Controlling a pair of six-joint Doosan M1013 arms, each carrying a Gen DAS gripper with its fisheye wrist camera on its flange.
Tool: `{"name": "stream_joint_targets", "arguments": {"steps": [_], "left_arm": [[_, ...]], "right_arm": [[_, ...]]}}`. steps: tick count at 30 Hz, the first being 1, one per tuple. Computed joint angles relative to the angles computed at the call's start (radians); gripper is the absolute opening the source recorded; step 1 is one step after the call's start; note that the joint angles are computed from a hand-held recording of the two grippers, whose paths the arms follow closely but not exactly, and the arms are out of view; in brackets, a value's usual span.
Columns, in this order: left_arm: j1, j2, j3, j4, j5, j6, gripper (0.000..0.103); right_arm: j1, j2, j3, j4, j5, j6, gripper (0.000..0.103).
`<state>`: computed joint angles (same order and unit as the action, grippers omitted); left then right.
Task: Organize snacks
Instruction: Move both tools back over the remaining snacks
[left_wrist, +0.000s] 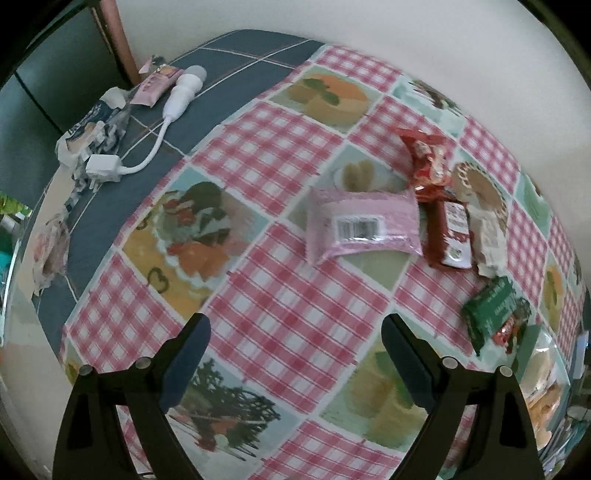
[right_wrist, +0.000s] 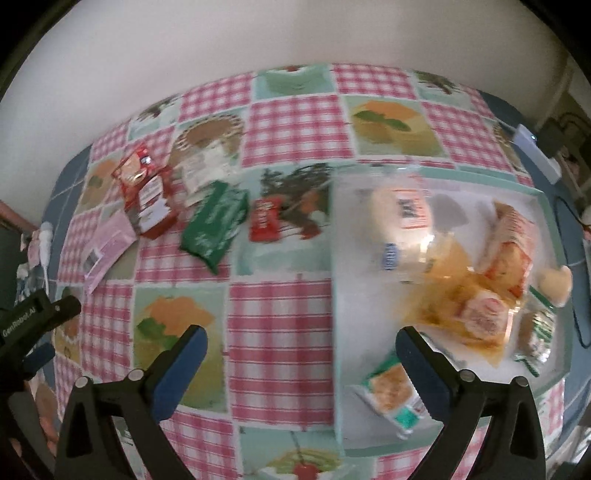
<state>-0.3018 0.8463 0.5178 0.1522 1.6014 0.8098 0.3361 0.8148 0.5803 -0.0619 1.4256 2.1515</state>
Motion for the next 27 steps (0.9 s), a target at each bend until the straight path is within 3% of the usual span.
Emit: {"name": "stream_joint_targets", "arguments": {"steps": [8,12,19,24,27], "left_arm": [[0.031,0.027,-0.039,-0.033,-0.001,-0.014,0.094],[0.041,0.046,-0.072,-0.045,-0.025,-0.018,0.094],[0.049,0.100,-0.158,-0.064,-0.042,0.013,0.094],[0.044,0.148,-0.229,-0.006,-0.036,0.027,0.094],[0.047,0.146,-0.208,0.038,-0.057,-0.009,0.094]], "right_arm": [[0.005,0.057,-0.090,0.043,0.001,-0.008,0.103],[-0.005,0.069,-0.101,0.106,-0.054,0.013,0.103],[-0.003,0.139,-0.217,0.082,-0.037,0.029,0.103],[-0.004,0.188,-0.293,0.065,0.004,0.015,0.103],[-0.006,0.207,-0.319,0.064,0.012,0.012,0.103]]}}
